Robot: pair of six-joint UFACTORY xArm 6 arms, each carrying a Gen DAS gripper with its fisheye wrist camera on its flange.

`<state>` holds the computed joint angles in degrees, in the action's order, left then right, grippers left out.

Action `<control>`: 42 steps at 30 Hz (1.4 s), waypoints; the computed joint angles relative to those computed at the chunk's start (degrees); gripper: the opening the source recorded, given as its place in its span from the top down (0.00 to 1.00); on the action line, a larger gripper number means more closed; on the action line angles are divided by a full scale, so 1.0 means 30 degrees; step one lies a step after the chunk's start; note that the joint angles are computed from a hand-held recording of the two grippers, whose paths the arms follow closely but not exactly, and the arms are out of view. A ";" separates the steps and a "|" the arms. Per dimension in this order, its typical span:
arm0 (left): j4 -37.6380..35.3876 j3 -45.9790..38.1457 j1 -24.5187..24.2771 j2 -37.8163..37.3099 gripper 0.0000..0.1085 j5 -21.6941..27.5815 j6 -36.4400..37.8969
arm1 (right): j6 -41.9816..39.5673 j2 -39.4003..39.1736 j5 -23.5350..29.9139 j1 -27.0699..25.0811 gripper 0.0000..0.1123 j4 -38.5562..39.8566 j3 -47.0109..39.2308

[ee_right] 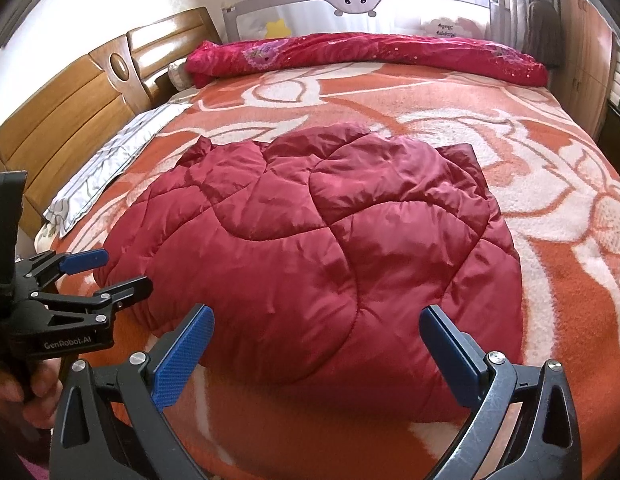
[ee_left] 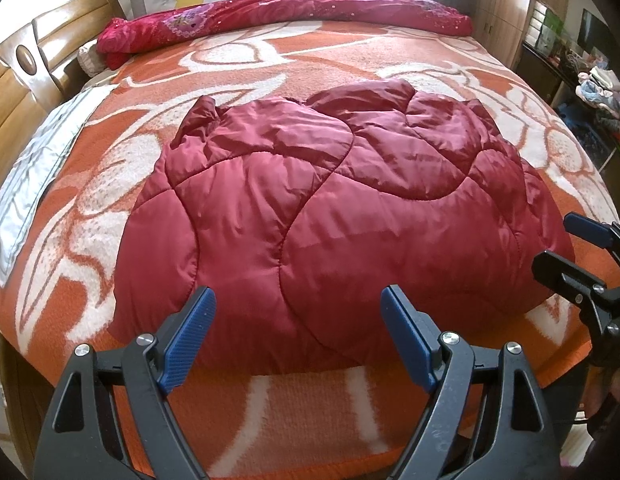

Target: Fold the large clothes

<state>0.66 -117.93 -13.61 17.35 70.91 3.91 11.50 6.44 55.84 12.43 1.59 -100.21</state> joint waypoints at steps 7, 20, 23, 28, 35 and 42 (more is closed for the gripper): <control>0.0190 -0.0748 -0.0063 0.0468 0.22 0.0011 0.0077 | -0.0130 0.0218 0.0124 -0.0049 0.08 -0.0024 -0.0392; 0.0315 -0.1109 -0.0158 0.0663 0.22 -0.0019 0.0089 | -0.0207 0.0366 0.0258 -0.0120 0.08 -0.0004 -0.0634; 0.0271 -0.1153 -0.0147 0.0687 0.22 0.0001 0.0097 | -0.0185 0.0370 0.0240 -0.0134 0.08 0.0013 -0.0629; 0.0279 -0.1205 -0.0154 0.0726 0.22 0.0037 0.0102 | -0.0245 0.0380 0.0267 -0.0163 0.08 0.0012 -0.0655; 0.0302 -0.1327 -0.0197 0.0801 0.22 0.0132 0.0003 | -0.0235 0.0462 0.0202 -0.0286 0.08 0.0117 -0.0631; 0.0321 -0.1460 -0.0216 0.0907 0.22 0.0141 0.0025 | -0.0224 0.0481 0.0197 -0.0316 0.08 0.0162 -0.0608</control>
